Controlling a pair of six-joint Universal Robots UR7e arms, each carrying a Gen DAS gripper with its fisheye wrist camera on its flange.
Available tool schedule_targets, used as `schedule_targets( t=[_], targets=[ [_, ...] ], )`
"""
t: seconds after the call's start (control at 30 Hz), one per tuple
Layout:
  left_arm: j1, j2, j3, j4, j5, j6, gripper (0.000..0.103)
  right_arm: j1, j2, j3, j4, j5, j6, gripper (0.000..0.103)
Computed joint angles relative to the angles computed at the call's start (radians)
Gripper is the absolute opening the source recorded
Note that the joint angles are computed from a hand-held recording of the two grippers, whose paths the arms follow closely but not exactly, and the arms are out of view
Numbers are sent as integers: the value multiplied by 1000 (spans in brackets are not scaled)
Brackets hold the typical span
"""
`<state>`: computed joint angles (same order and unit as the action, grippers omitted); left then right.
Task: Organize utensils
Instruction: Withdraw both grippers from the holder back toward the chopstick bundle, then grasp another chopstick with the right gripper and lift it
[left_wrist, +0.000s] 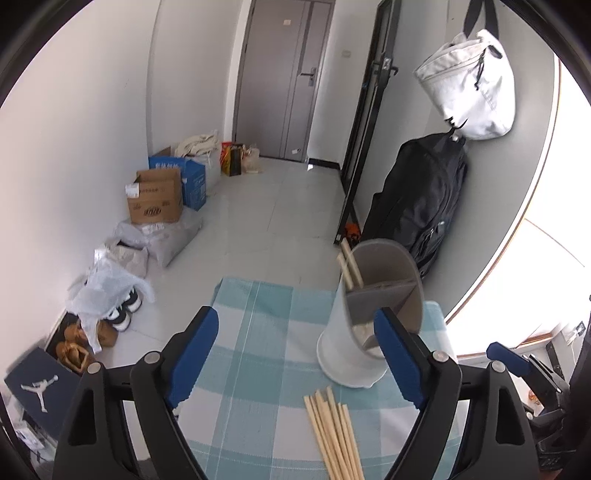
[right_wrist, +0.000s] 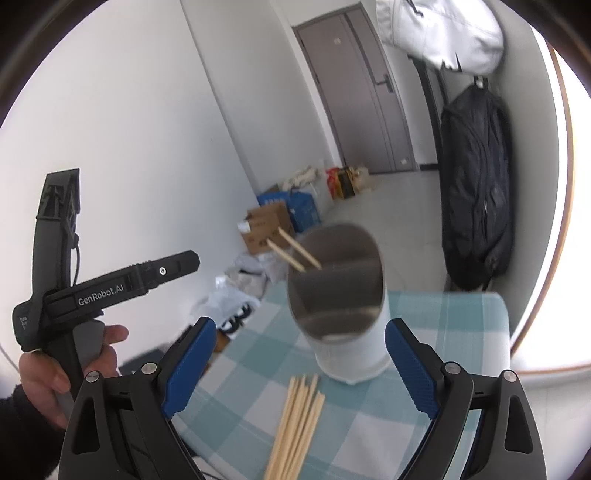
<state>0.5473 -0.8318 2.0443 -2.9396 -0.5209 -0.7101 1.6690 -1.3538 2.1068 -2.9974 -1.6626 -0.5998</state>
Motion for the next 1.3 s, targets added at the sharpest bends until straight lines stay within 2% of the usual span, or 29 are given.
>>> schedule_targets(
  t=[0.23, 0.27, 0.3, 0.33, 0.43, 0.5, 0.57, 0.63, 0.77, 0.87, 1.17, 1.23, 1.3],
  targets=[
    [36, 10, 42, -13, -34, -50, 83, -13, 51, -8, 82, -112, 31, 90],
    [42, 11, 45, -20, -42, -47, 83, -7, 74, -15, 88, -164, 18, 88],
    [51, 10, 50, -29, -50, -39, 83, 0, 99, -21, 86, -220, 10, 79],
    [56, 9, 53, -28, -52, -37, 83, 0, 113, -27, 97, -243, 8, 66],
    [69, 3, 65, -3, -38, -56, 83, -23, 144, -48, 183, -266, 43, 56],
    [87, -9, 67, -9, -63, -70, 83, -30, 162, -53, 195, -276, 57, 48],
    [94, -14, 67, -11, -70, -78, 83, -31, 186, -65, 213, -297, 72, 47],
    [97, -10, 66, -2, -64, -88, 83, -23, 207, -77, 226, -319, 75, 37],
    [108, -18, 65, 9, -102, -108, 83, -11, 248, -99, 230, -363, 75, 36],
    [113, -24, 71, 17, -105, -124, 83, -2, 272, -111, 235, -383, 78, 35],
    [134, -42, 70, 32, -143, -146, 83, 35, 337, -145, 205, -499, 67, 19],
    [137, -47, 73, 28, -156, -154, 83, 42, 344, -153, 213, -526, 72, 12],
    [142, -52, 79, 16, -169, -157, 83, 46, 343, -154, 223, -535, 78, 12]
  ],
)
